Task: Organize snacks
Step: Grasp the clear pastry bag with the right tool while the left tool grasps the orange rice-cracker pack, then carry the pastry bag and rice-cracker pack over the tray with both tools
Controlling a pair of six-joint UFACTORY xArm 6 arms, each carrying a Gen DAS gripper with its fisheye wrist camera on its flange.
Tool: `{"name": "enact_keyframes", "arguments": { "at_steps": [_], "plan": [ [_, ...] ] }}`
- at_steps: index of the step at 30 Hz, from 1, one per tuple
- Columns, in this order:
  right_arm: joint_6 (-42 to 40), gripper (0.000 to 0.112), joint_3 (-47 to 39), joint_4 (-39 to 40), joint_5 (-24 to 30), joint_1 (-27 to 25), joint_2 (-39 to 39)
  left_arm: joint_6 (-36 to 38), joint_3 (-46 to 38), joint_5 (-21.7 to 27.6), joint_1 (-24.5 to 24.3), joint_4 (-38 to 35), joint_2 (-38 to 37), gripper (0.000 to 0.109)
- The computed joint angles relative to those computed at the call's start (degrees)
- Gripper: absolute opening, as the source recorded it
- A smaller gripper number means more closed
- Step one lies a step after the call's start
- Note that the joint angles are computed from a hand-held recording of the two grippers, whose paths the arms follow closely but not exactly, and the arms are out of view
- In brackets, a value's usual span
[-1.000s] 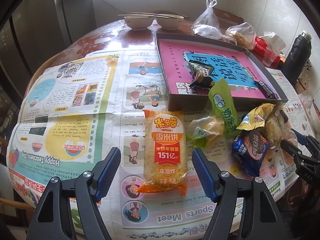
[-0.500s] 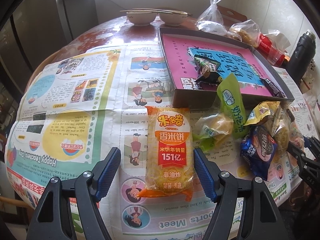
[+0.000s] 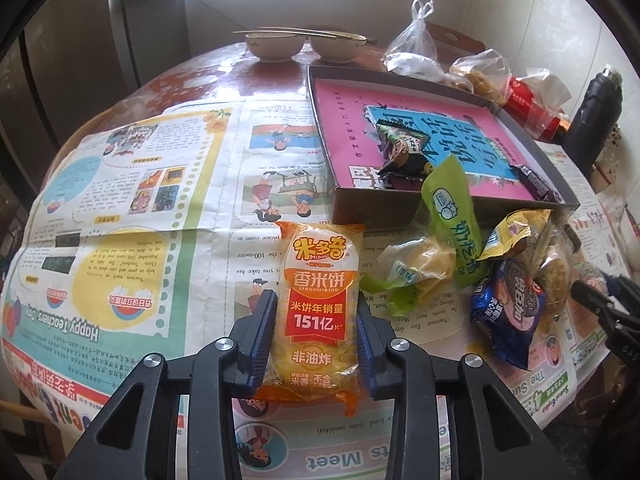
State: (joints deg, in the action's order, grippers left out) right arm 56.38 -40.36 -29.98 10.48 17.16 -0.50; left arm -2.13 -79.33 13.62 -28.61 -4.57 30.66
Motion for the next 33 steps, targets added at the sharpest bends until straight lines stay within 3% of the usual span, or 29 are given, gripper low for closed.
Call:
{"name": "enact_keyframes", "arguments": {
  "at_steps": [5,14,18,23,33],
  "plan": [
    [-2.19,0.048,-0.49,2.44,1.28,0.47,0.86,2.5,0.23,0.32,0.12,-3.52,-0.34,0.037],
    [3.35,0.05,-4.14,-5.11,5.29,1.31,3.2,7.63,0.18,0.54,0.05,-10.64,-0.62,0.037],
    [5.78,0.042,-3.45,-7.44,2.92,0.44,3.09,11.02,0.6,0.16,0.05,-14.32,-1.04,0.037],
    [2.66,0.041,0.93,0.32,-5.4,-2.47,0.59,14.27,1.98,-1.45,-0.02,-18.2,-2.61,0.037],
    [7.89,0.041,0.02,-4.43,-5.67,-5.24,-1.17,17.6,3.48,-3.36,-0.27,-22.82,-4.87,0.037]
  ]
}}
